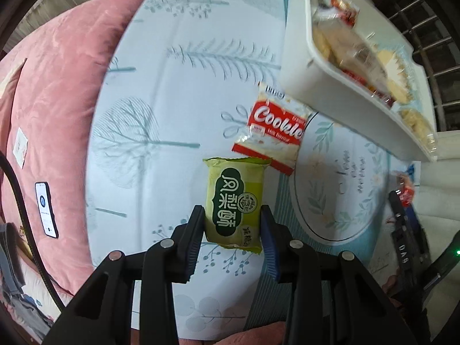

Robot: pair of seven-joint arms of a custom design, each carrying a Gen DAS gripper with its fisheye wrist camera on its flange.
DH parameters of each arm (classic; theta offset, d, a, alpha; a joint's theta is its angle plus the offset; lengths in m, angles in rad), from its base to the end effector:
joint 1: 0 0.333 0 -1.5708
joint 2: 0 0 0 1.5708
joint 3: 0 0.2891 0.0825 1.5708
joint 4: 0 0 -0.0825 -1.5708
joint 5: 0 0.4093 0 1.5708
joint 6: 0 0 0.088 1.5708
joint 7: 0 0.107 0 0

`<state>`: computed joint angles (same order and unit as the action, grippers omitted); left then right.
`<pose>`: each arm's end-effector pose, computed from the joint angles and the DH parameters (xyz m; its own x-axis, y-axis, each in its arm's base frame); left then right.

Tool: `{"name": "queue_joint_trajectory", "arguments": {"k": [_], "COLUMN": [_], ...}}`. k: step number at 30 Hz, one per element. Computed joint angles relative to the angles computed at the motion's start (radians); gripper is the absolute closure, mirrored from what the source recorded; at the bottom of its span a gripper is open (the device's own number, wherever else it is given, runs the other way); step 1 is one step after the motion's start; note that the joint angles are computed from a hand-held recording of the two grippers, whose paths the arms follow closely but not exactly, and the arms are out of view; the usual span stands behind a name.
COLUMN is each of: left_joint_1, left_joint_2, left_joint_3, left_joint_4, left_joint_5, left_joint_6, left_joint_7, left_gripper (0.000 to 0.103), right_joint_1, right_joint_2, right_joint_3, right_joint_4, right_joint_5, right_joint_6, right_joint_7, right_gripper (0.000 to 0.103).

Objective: Organize snacks
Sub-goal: 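Grasp the green snack pack with the left tool while the right tool grasps the red-wrapped bread, then drop the green pack and red bread into the white tray by opening both tools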

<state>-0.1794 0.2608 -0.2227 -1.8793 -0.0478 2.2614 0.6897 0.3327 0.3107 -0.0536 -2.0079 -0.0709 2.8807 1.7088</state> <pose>0.5940 -0.2479 0.3484 0.4887 -0.8581 0.1580 -0.8686 -0.4955 -0.0043 0.6277 0.1857 0.3217 0.2115 -0.9774 -0.0053 -0.8265 -0.1760 -0.5347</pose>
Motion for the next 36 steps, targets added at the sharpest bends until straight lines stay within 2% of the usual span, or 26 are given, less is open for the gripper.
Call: {"name": "queue_joint_trajectory", "arguments": {"k": [3,8,16,24,27,30,33,34,35,36], "left_joint_1": [0.01,0.022,0.029,0.018,0.002,-0.011,-0.024,-0.032,-0.038,-0.045], "left_joint_2": [-0.05,-0.105,-0.094,0.017,0.08,0.143,0.21,0.238,0.258,0.278], "left_joint_3": [0.006,0.019,0.039,0.042,0.04,0.036,0.033,0.035,0.038,0.042], "left_joint_4": [-0.021,-0.016,0.109,0.326,0.422,0.5,0.577,0.611,0.637,0.664], "left_joint_5": [0.002,0.027,0.122,0.193,0.212,0.21,0.198,0.2,0.202,0.202], "left_joint_6": [0.001,-0.029,-0.054,-0.055,-0.066,-0.062,-0.074,-0.083,-0.1,-0.122], "left_joint_7": [0.02,0.068,0.111,0.138,0.148,0.16,0.174,0.17,0.163,0.153], "left_gripper": [0.067,0.067,0.066,0.066,0.066,0.066,0.065,0.057,0.041,0.033], "right_joint_1": [-0.018,-0.017,-0.028,-0.024,-0.045,-0.019,-0.033,-0.038,-0.048,-0.057], "right_joint_2": [-0.03,-0.062,-0.039,0.028,0.053,0.071,0.088,0.091,0.097,0.103], "right_joint_3": [0.043,0.08,0.129,0.114,0.124,0.081,0.08,0.082,0.089,0.095], "right_joint_4": [-0.017,-0.017,0.083,0.239,0.29,0.315,0.337,0.34,0.348,0.357], "right_joint_5": [0.064,0.128,0.244,0.281,0.305,0.27,0.272,0.277,0.287,0.297], "right_joint_6": [-0.004,-0.015,0.03,0.069,0.075,0.087,0.064,0.053,0.037,0.019], "right_joint_7": [-0.028,-0.058,-0.18,-0.229,-0.261,-0.244,-0.247,-0.246,-0.251,-0.256], "right_gripper": [0.046,0.046,0.046,0.045,0.045,0.045,0.044,0.042,0.041,0.04]}}
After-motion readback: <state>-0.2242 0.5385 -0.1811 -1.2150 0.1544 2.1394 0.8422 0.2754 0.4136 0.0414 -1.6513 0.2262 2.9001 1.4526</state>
